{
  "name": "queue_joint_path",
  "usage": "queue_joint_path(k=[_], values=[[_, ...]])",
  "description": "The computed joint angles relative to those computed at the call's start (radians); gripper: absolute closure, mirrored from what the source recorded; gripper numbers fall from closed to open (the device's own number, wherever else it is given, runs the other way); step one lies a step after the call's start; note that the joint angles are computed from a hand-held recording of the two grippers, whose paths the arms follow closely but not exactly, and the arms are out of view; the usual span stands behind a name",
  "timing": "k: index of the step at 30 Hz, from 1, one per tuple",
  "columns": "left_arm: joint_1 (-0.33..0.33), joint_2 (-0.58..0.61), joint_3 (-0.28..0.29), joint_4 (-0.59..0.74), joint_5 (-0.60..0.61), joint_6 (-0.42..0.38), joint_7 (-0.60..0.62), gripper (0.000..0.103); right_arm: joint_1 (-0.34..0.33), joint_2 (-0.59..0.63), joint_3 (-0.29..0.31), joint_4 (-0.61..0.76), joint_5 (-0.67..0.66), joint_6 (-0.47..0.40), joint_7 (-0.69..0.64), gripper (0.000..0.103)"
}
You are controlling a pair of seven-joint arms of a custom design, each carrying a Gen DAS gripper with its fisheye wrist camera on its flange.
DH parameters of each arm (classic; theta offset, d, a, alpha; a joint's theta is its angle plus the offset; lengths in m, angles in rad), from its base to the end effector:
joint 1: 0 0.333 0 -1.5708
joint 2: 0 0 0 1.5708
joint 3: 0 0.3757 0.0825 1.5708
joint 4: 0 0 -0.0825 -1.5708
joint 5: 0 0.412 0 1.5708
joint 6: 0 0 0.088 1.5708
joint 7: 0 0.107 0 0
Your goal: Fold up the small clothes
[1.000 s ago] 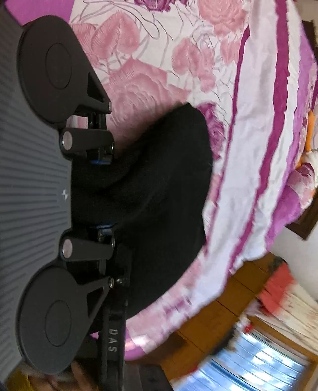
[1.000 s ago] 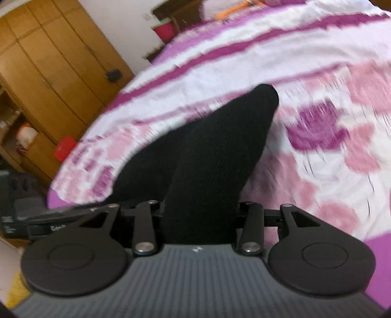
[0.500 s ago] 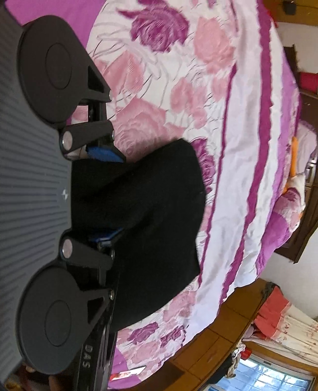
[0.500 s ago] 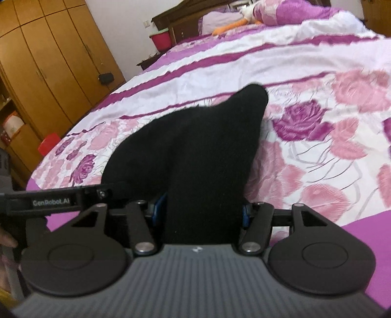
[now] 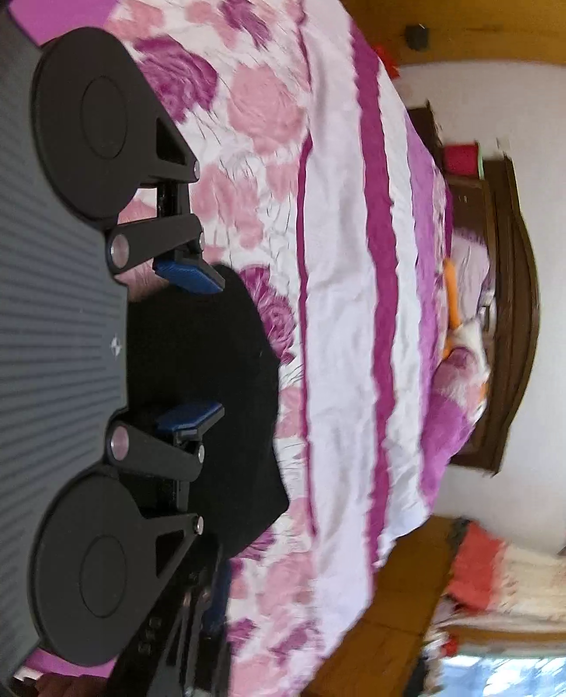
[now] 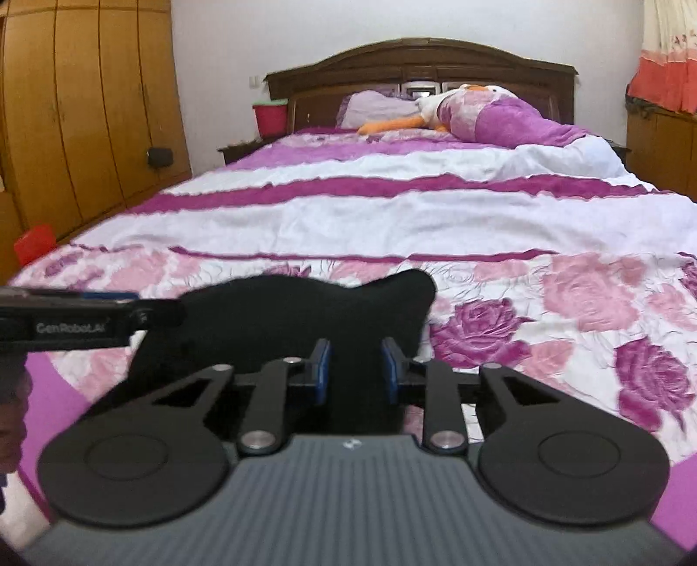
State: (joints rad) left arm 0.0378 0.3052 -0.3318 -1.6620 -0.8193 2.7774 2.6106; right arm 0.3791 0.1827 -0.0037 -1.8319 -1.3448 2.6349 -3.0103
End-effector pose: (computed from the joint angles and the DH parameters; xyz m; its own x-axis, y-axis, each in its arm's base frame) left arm 0.7194 -0.1489 0.5679 -0.5966 -0.8016 0.0386 -0.4567 0.2995 -0.8377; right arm 0.6258 0.2730 0.5316 -0.2337 -0.9687 -0.0835 -0.4445 0.1829 -0.8769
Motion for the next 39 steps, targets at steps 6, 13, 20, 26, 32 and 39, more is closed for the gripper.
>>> queue_joint_path(k=[6,13,20,26,32,39], values=[[-0.074,0.129,0.044,0.065,0.247,0.098,-0.17,0.039,0.018,0.073,-0.017,0.063,0.041,-0.029,-0.046,0.075],[-0.011,0.149,-0.029,0.074,0.312,0.105,-0.224,0.037,0.065,0.114,-0.04,0.102,-0.008,-0.11,-0.055,0.074],[0.028,0.08,-0.032,0.046,0.301,0.006,-0.255,0.032,0.064,0.063,-0.025,0.069,0.015,-0.107,-0.097,0.06],[0.039,-0.037,0.002,-0.053,0.225,-0.041,-0.209,0.02,0.053,-0.011,0.004,0.004,0.028,-0.066,-0.045,0.048],[0.011,-0.168,0.063,-0.193,0.125,-0.035,-0.149,0.01,0.05,-0.096,0.053,-0.073,-0.017,-0.067,0.051,0.03],[-0.048,-0.266,0.147,-0.31,0.109,-0.054,-0.196,0.005,0.043,-0.159,0.109,-0.15,-0.006,-0.096,0.117,0.024]])
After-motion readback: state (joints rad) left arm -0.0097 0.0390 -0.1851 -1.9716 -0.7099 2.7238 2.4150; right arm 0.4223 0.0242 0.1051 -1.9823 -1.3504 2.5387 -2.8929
